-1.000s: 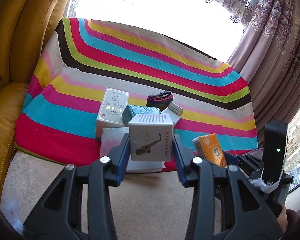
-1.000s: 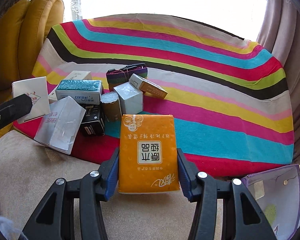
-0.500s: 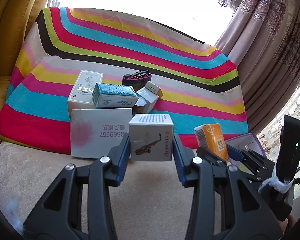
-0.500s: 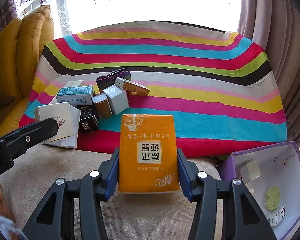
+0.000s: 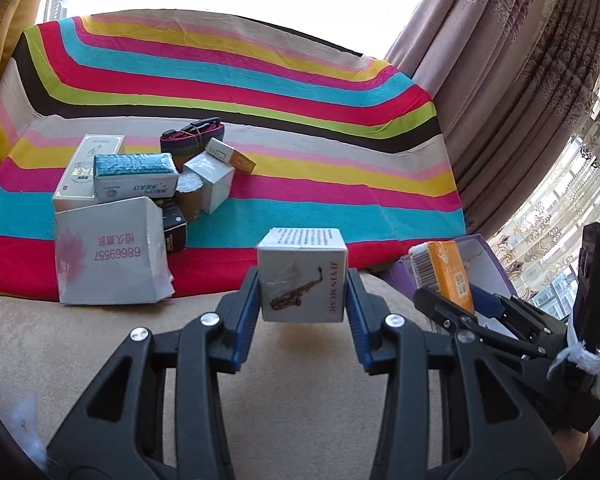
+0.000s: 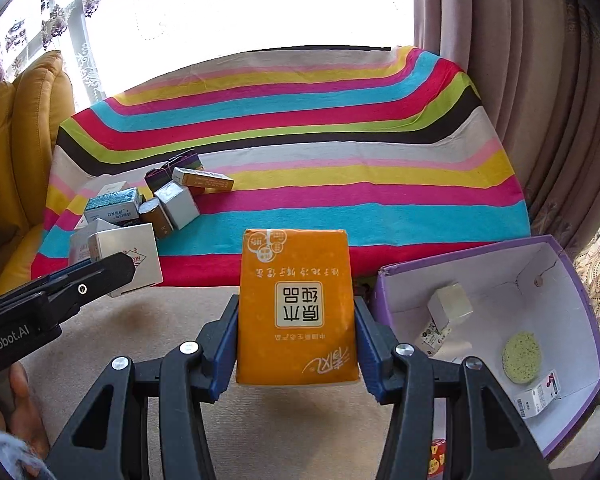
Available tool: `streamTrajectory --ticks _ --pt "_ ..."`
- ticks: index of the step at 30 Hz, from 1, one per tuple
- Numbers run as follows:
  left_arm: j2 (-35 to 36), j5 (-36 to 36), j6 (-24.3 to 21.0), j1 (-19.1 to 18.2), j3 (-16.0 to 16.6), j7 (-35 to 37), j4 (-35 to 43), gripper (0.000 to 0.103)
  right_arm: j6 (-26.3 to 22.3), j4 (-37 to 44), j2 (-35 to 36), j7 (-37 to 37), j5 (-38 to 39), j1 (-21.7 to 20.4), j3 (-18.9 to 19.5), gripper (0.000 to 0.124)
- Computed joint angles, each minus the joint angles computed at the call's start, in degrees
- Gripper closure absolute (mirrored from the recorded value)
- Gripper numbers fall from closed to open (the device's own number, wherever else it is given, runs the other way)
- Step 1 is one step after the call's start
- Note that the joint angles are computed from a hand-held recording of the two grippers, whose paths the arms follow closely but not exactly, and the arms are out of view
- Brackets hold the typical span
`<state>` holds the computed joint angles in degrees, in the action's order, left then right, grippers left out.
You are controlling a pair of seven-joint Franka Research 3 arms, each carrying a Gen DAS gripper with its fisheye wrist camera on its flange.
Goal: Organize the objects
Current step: 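Carry both items into the purple storage box and open both tools, then move both open tools from the purple box back to the item pile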
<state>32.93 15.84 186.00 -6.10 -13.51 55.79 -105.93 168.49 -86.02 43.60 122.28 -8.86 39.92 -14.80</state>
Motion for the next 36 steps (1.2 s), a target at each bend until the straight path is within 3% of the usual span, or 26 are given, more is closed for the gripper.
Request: streamTrajectory --ticks 9,17,21,23,25,29,36 --pt "7.5 0.2 -5.4 4.9 -12.7 8.4 9.7 0.058 1.3 -12.1 -6.0 11.2 -4.7 5.9 -11.9 0.071" --pt "15.2 -4.1 -11.4 5.1 -21.0 19.8 20.0 0.058 -0.3 -16.9 -8.2 24.0 -14.6 12.6 -23.3 0.071" --pt "21.1 -6.6 -15.7 7.7 -29.3 29.0 25.3 0.056 -1.2 -18.4 -8.9 30.0 -18.9 14.7 -26.7 0.07" --pt "21.4 -7.7 -17.9 6.2 -28.5 30.1 27.2 0.042 -2.1 -18.6 -9.2 32.5 -20.8 15.2 -27.8 0.065" --pt "20.8 -9.1 -17.8 6.1 -28.1 31.1 26.5 0.035 -1.4 -19.3 -9.7 35.0 -23.1 15.7 -28.8 0.05" --pt "18.0 -12.2 -16.4 5.6 -25.5 30.9 24.1 0.034 -1.0 -19.3 -10.4 37.4 -26.5 14.9 -28.0 0.045" --pt "11.7 -14.9 -12.7 1.4 -16.7 27.8 18.6 0.026 -1.9 -17.6 -11.6 38.9 -30.8 11.3 -23.3 0.044"
